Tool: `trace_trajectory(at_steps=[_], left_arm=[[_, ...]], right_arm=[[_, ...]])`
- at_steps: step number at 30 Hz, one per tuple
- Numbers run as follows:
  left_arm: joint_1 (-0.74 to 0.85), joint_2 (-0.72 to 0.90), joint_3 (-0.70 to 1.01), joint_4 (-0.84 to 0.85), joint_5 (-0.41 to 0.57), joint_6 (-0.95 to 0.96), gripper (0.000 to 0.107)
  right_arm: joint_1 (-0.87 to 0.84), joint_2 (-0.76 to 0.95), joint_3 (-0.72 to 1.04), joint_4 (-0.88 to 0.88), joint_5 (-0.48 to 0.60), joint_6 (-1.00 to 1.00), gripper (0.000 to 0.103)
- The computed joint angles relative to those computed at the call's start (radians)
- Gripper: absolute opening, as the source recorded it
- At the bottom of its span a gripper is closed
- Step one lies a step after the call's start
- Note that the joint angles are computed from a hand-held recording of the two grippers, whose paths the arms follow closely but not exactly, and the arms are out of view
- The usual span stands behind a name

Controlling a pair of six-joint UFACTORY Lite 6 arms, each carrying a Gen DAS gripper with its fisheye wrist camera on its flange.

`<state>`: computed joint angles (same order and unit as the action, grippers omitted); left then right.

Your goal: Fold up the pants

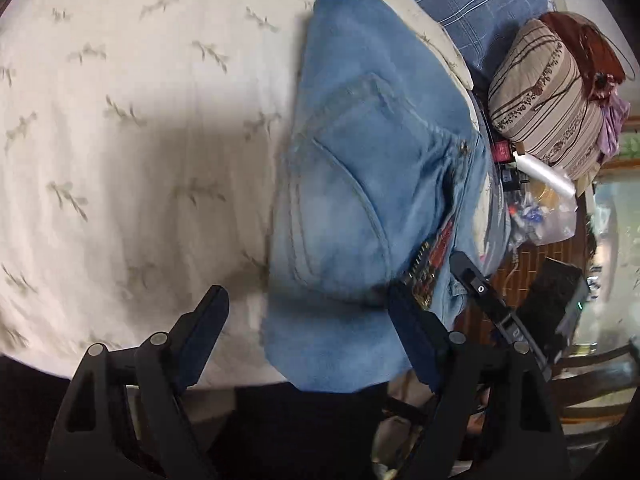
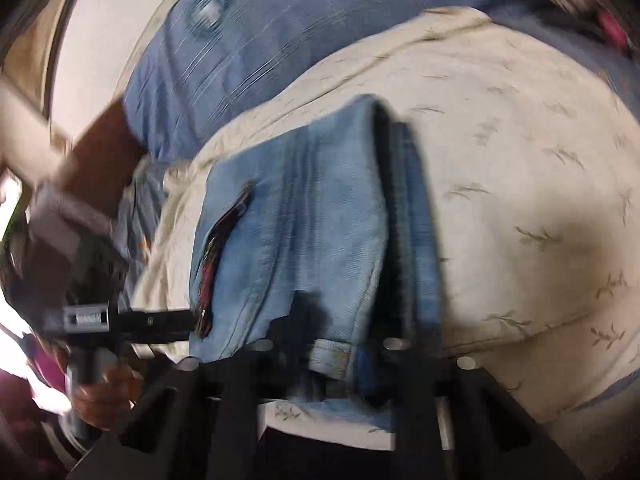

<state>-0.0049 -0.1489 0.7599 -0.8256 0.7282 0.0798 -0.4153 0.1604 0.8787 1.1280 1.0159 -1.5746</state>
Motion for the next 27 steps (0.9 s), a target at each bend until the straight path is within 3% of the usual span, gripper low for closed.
trace_trajectory(at_steps=[3,6,7,9,12,14,21,25,27], left_arm=[[-0.054,-0.007,0.025,0.09,-0.03,-0.077,0.082],[-0.054,0.022,0.017,0.032,-0.028,-0.025,0.084],[-0.046,0.033,0.009,0.001,-0.021,0.004,0.084],[-0.035,0.008,-0.002,0.006,-0.012,0.013,0.084],[0.007,-0.068,0.004,0.065,0.004,0.011,0.083],[0.059,-0.092,0.031,0.067,0.013,0.032,0.083],[0.144,0.117,0.134,-0.091,0.067,0.192,0.083],[0.092,0.198,0.136,-0.211,0.059,0.266,0.086],[0.07,0.187,0.135,-0.195,0.032,0.259,0.086]], right_arm=[[-0.047,-0.118,-0.051,0.037,0.008,-0.079,0.014],[0.01,-0.047,-0.046,-0.012,-0.19,-0.095,0.018],[0.015,-0.034,-0.049,-0.002,-0.203,-0.106,0.016],[-0.024,-0.02,-0.008,-0.019,-0.103,-0.055,0.021],[-0.115,0.055,0.098,0.021,0.057,-0.002,0.037],[-0.145,0.136,0.182,0.041,0.095,0.069,0.064],[-0.062,0.454,0.394,0.024,0.171,0.224,0.068],[-0.075,0.505,0.424,0.01,0.387,0.164,0.074],[-0.07,0.476,0.398,-0.008,0.346,0.125,0.074]])
